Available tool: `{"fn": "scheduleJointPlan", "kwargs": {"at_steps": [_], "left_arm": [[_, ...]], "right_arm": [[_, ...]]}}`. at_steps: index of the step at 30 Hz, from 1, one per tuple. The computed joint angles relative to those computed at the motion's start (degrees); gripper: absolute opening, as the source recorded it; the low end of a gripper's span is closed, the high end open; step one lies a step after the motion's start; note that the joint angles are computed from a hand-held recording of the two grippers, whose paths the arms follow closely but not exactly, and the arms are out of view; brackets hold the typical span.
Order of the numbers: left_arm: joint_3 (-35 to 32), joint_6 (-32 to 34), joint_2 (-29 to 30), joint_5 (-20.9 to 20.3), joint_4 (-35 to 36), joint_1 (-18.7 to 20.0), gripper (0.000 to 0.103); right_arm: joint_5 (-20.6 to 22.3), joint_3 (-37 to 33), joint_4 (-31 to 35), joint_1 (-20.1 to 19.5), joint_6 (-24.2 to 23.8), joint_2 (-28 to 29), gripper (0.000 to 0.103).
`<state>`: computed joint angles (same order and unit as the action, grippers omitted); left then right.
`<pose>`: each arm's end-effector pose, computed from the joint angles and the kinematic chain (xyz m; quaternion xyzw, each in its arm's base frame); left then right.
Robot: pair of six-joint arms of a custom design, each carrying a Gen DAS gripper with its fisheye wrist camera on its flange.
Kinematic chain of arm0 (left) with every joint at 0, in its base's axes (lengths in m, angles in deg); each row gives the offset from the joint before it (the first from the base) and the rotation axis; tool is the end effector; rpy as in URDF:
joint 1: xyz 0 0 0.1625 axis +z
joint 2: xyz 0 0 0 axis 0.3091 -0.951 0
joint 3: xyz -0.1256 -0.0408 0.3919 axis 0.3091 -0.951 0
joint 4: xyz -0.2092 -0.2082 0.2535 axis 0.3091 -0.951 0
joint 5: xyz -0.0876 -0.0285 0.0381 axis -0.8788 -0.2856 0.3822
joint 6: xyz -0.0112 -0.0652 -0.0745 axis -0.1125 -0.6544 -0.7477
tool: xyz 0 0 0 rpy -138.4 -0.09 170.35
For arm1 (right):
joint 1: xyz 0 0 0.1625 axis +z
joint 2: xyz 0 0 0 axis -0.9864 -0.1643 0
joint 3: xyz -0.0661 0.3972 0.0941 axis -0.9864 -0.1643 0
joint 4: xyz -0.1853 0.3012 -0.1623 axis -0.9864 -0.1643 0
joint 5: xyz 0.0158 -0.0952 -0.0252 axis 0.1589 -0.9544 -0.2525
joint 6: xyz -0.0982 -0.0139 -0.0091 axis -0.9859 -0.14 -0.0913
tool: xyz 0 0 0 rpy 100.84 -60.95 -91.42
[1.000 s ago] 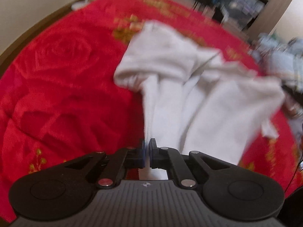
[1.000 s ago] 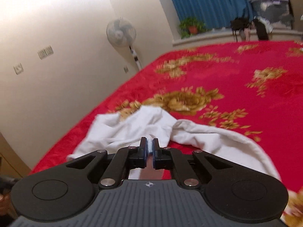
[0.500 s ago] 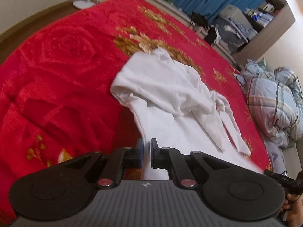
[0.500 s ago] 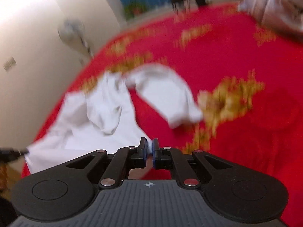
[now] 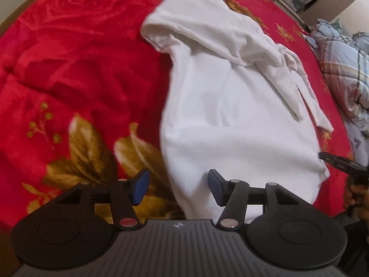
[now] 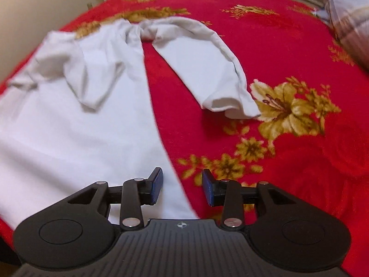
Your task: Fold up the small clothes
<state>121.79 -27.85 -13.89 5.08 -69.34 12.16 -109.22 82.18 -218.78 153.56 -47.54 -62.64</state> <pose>-0.1330 -0.3072 0.1464 -0.1369 0.9184 -0.2871 0.2353 -0.0391 -0.5031 0.2761 0.3271 -0.8923 0.1513 0.2719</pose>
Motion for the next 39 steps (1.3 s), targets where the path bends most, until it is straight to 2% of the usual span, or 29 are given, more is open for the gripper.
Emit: {"fn": "scheduleJointPlan", "kwargs": {"at_steps": [1,2,3,4,5,7,8,10,11,13,15,16,17,20,22,23,26,27,30,32,33,37,39], "left_arm": [[-0.06,1.30,1.10,-0.25,-1.63,0.51,0.060],[-0.33,1.34,1.83,-0.09,-1.23,0.46,0.048],[-0.95,2.11,2.70,0.66,-0.48,0.74,0.034],[-0.57,3.43,2.56,1.20,-0.91,0.84,0.005],[-0.17,4.56,2.22,2.81,-2.48,0.52,0.006],[1.02,5.49,1.14,9.32,-6.48,-1.15,0.005],[1.73,5.54,0.62,14.02,-9.27,-1.88,0.006],[1.27,3.26,0.97,21.37,-9.39,-1.91,0.006],[-0.17,2.49,1.84,22.66,-7.41,-0.67,0.008],[-2.18,4.39,4.18,20.26,-9.21,1.99,0.011],[-2.68,8.93,6.08,15.67,-14.86,4.15,0.029],[-2.72,10.31,7.00,13.78,-16.93,4.74,0.042],[-2.82,11.22,7.64,12.08,-17.70,5.12,0.049],[-2.81,11.12,7.32,9.38,-14.10,5.19,0.054],[-2.00,11.00,7.57,8.69,-14.48,5.01,0.059],[-1.21,11.23,7.33,8.53,-15.09,4.63,0.061],[0.21,11.81,7.16,8.69,-15.88,4.01,0.062],[0.05,11.82,7.27,8.94,-15.27,4.03,0.062],[-0.46,12.18,8.95,11.38,-13.93,3.27,0.055],[0.33,11.10,7.11,12.29,-12.28,1.52,0.040],[0.94,10.86,6.22,12.45,-12.44,0.83,0.037],[2.13,8.81,3.35,12.19,-10.84,-0.36,0.035],[2.57,8.82,2.50,11.65,-11.26,-0.36,0.035]], "right_arm": [[0.09,0.00,-0.64,-0.15,-0.11,0.53,0.041],[0.33,0.06,-0.93,-0.25,-0.13,0.65,0.041],[0.44,0.28,-1.45,-0.20,-0.53,0.70,0.027],[1.18,0.38,-0.54,-0.21,-1.49,0.23,0.013],[2.68,0.21,2.06,-0.38,-2.09,-0.63,0.000],[6.13,0.83,2.51,-0.66,-3.47,-1.90,0.000],[8.54,0.54,3.69,-1.00,-3.09,-2.48,0.000],[13.52,-1.04,4.30,-1.53,3.85,-2.82,0.000],[13.86,-1.65,2.71,-1.47,6.57,-2.17,0.000],[11.02,-2.24,-3.26,-0.58,10.34,0.34,0.000],[6.23,-2.85,-6.80,0.67,10.52,2.82,0.000],[4.50,-3.57,-4.97,1.01,11.25,3.43,0.000],[3.85,-3.86,-3.62,1.08,12.15,3.69,0.000],[3.51,-3.35,-1.39,1.18,12.74,3.40,0.003],[4.98,-2.21,-1.79,1.20,10.99,2.45,0.003],[5.63,-1.80,-2.27,1.18,10.09,2.18,0.008],[8.05,-2.18,-2.93,0.80,10.58,2.06,0.034],[8.74,-2.71,-2.79,0.72,10.97,2.50,0.039],[9.05,-3.59,-2.67,0.88,10.15,3.84,0.039],[8.77,-3.84,-2.21,1.10,10.38,4.07,0.039],[9.27,-3.89,-1.96,1.09,11.50,3.79,0.039],[14.89,-3.53,0.18,0.15,14.40,0.95,0.039],[17.56,-3.28,0.86,-0.55,14.72,-0.32,0.049]]}}
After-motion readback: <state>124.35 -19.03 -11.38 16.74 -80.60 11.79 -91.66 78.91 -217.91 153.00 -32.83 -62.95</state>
